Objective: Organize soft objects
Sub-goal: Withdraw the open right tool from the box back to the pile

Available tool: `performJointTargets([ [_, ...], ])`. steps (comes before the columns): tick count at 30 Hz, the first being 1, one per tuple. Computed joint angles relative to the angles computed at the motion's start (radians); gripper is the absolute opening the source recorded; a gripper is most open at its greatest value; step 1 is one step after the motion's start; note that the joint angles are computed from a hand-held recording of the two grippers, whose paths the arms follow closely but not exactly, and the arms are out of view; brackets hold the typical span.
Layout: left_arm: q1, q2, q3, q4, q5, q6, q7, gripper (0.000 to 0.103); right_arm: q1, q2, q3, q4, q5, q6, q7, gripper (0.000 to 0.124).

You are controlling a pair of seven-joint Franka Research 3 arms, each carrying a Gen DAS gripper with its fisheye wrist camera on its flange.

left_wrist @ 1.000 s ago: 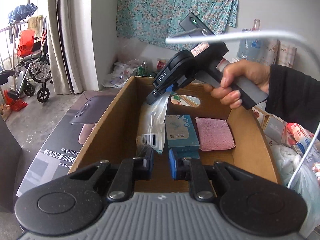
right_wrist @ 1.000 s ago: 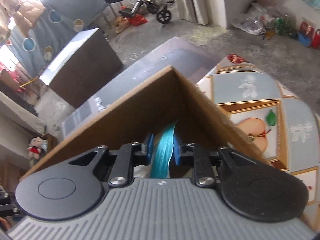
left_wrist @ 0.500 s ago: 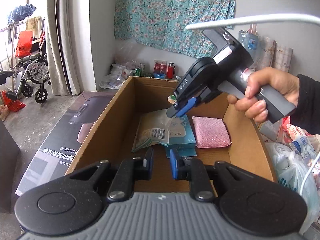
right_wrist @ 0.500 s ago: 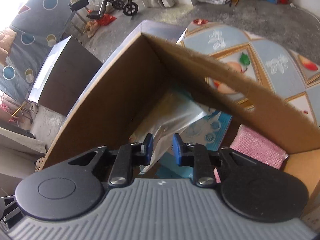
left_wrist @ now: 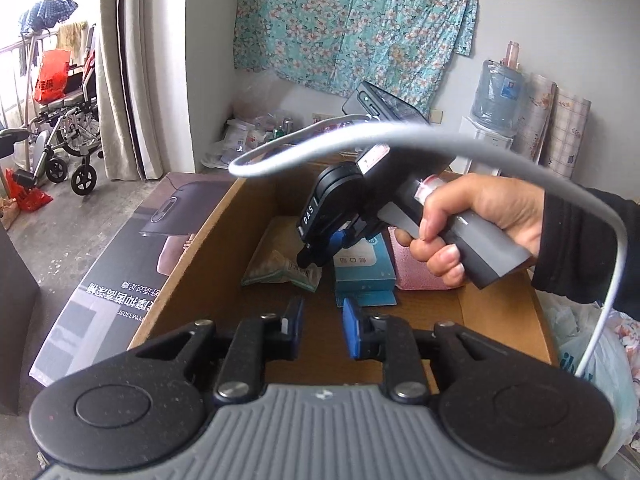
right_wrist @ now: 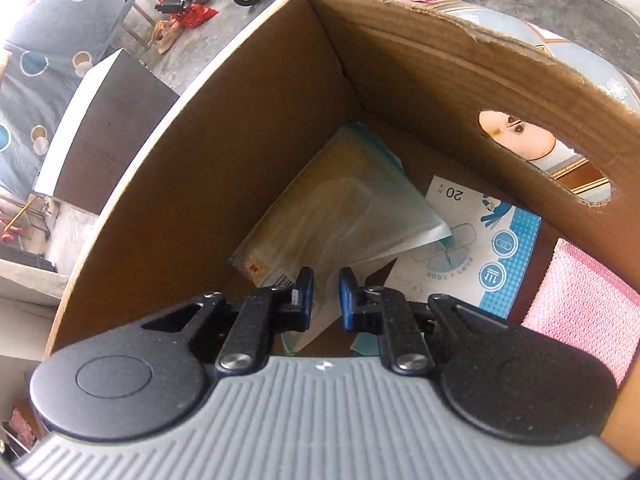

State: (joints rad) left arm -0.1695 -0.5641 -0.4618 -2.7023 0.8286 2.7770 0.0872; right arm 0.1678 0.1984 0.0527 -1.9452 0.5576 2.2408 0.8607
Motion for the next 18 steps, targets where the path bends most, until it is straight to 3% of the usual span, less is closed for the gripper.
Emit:
performJointTargets([
  [2,-0.001,0.002,-0.001,0.0,0.005,0.007,0.0,0.031,0.002,-0.021,0.001,-0.014,-0.003,0.01,-0.01,0.016],
  [4,0.002,0.0,-0.01,0.0,0.012,0.011,-0.011,0.045,-0.005,-0.045,-0.004,-0.023,0.015,-0.003,-0.016,0.022],
  [6,0.003,-0.003,-0.016,-0.001,0.018,0.021,-0.025,0.05,-0.018,-0.086,-0.013,-0.043,0.048,-0.014,-0.031,0.028],
  [11,0.019,-0.022,-0.035,-0.012,0.039,0.107,-0.067,0.072,-0.084,-0.259,-0.087,-0.129,0.174,-0.081,-0.134,0.044],
  [13,0.052,-0.033,-0.07,-0.012,0.066,0.162,-0.099,0.083,-0.119,-0.339,-0.133,-0.169,0.202,-0.109,-0.173,0.049],
  [18,0.175,-0.042,-0.195,0.026,0.125,0.304,-0.158,0.095,-0.231,-0.487,-0.244,-0.236,0.147,-0.14,-0.186,0.053],
])
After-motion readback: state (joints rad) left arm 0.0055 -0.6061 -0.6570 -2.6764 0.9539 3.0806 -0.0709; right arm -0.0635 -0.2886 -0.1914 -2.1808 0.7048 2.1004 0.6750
